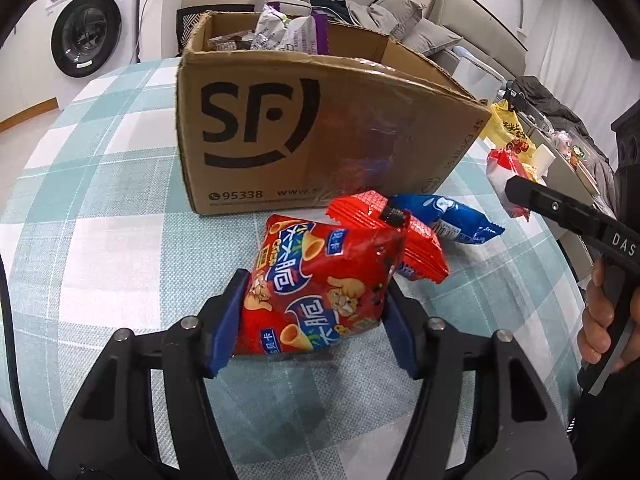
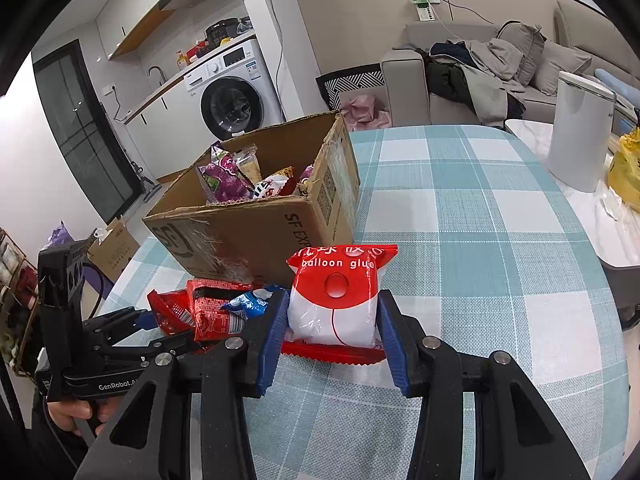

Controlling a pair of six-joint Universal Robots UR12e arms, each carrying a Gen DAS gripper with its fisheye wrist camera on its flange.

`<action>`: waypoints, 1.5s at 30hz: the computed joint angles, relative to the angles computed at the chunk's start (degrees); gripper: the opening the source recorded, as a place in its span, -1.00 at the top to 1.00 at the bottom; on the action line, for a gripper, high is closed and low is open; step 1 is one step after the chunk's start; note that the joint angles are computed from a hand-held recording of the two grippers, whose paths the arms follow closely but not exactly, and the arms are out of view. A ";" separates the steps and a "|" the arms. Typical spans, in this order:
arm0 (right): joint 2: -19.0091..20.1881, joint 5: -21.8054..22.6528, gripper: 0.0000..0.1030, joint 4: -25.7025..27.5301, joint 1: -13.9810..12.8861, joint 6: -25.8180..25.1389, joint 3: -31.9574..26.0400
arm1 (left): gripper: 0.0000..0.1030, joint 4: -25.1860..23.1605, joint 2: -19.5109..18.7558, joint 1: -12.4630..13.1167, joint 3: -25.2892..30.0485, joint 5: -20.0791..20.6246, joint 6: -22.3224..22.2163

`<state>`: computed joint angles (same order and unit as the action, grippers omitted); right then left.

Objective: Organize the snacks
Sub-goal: 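Carry the balloon glue pack over the box while the left gripper grasps the red chip bag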

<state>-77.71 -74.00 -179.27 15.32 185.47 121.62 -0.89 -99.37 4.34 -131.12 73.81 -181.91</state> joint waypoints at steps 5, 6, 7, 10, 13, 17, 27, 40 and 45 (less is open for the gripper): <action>-0.08 0.21 0.12 -0.35 -0.06 0.10 0.08 | -0.11 1.21 1.31 0.40 -1.55 0.74 -0.16; -0.11 0.21 0.12 -0.40 -0.03 0.06 0.09 | -0.10 1.46 1.51 0.52 -1.73 0.72 -0.12; -0.15 0.21 0.12 -0.51 0.04 0.09 0.13 | -0.10 1.92 1.67 0.63 -2.03 0.80 -0.12; -0.21 0.43 0.12 -0.71 0.12 -0.15 0.18 | -0.09 2.75 2.31 1.03 -2.69 0.85 -0.27; -0.23 0.63 0.12 -0.88 0.14 -0.29 0.16 | -0.09 3.40 3.07 1.62 -3.44 0.85 -0.50; -0.33 1.07 0.12 -1.21 0.16 -0.63 0.22 | -0.09 3.98 4.31 2.84 -4.34 0.27 -0.51; -0.55 1.81 0.12 -1.32 0.69 -1.96 0.21 | -0.09 5.15 7.35 3.98 -5.26 0.20 -0.46; -0.96 2.70 0.12 -2.10 2.05 -4.18 -0.10 | -0.09 4.59 9.96 3.02 -3.97 1.00 -0.07; -0.79 3.30 0.12 -2.36 2.67 -4.62 -0.66 | -0.05 4.14 10.57 2.77 -3.08 0.97 -0.03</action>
